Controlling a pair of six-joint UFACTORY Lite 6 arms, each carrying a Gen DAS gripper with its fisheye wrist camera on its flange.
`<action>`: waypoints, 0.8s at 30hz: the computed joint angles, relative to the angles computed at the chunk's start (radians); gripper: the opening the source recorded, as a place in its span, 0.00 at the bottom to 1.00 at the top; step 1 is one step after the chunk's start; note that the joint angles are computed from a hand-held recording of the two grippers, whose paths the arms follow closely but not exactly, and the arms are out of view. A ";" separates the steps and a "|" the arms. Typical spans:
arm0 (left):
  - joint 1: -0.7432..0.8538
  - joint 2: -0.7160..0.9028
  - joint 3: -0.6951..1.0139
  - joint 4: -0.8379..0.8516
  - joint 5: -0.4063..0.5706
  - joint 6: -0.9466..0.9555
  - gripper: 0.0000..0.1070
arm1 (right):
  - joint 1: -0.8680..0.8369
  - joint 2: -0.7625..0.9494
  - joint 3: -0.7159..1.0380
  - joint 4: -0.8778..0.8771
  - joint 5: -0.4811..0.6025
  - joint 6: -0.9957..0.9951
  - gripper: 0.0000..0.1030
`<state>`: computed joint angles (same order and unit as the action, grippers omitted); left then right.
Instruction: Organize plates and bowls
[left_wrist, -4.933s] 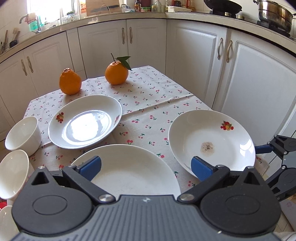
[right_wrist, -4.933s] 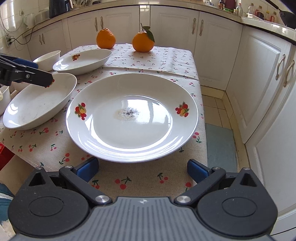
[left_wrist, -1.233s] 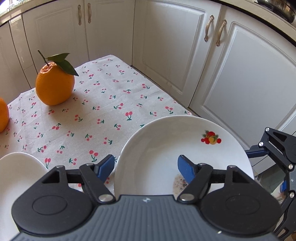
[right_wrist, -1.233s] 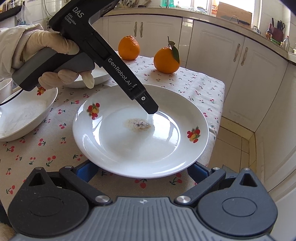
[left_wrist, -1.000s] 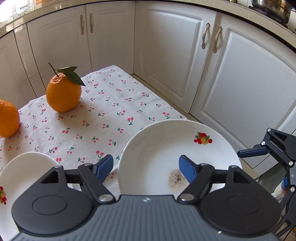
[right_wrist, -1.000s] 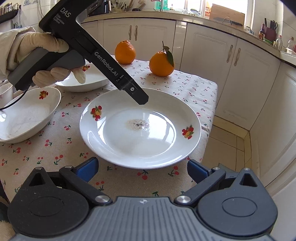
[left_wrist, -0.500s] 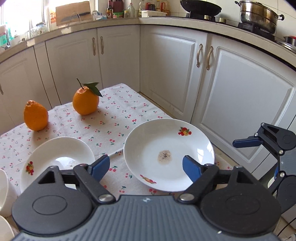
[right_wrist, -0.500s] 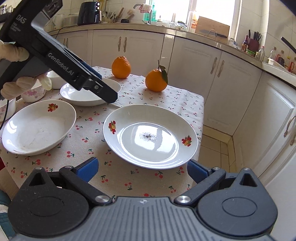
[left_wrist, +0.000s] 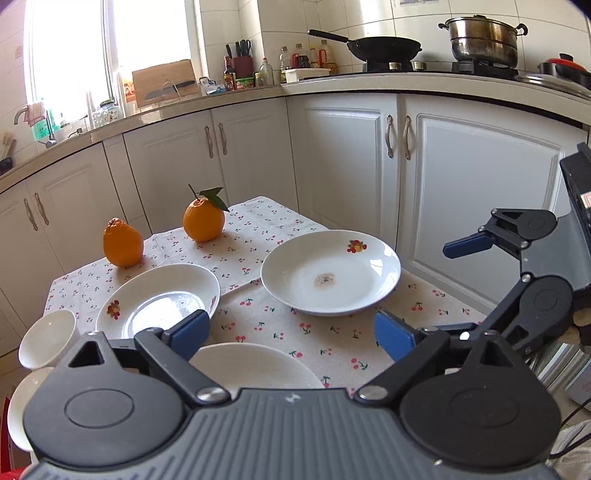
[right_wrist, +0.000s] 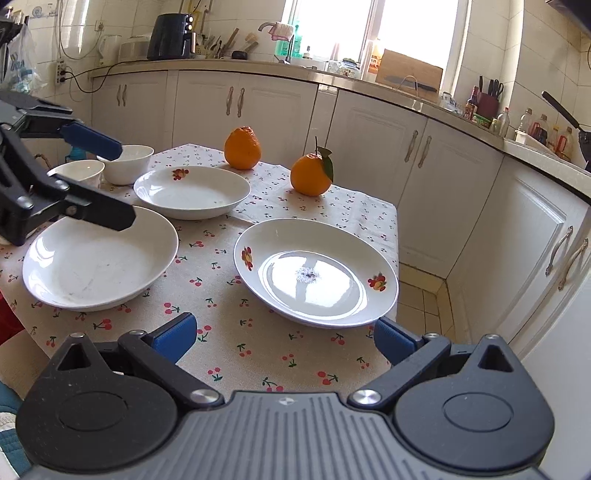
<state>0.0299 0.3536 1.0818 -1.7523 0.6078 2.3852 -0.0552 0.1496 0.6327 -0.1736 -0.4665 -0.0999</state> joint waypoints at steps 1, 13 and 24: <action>0.015 -0.010 -0.024 -0.006 0.011 0.014 0.92 | 0.003 -0.004 -0.005 -0.012 0.001 0.018 1.00; 0.205 -0.045 -0.177 0.008 0.036 0.116 0.92 | 0.077 0.023 0.008 -0.033 0.004 0.079 1.00; 0.298 0.048 -0.168 0.084 -0.003 0.112 0.92 | 0.091 0.060 0.087 -0.182 0.048 0.249 1.00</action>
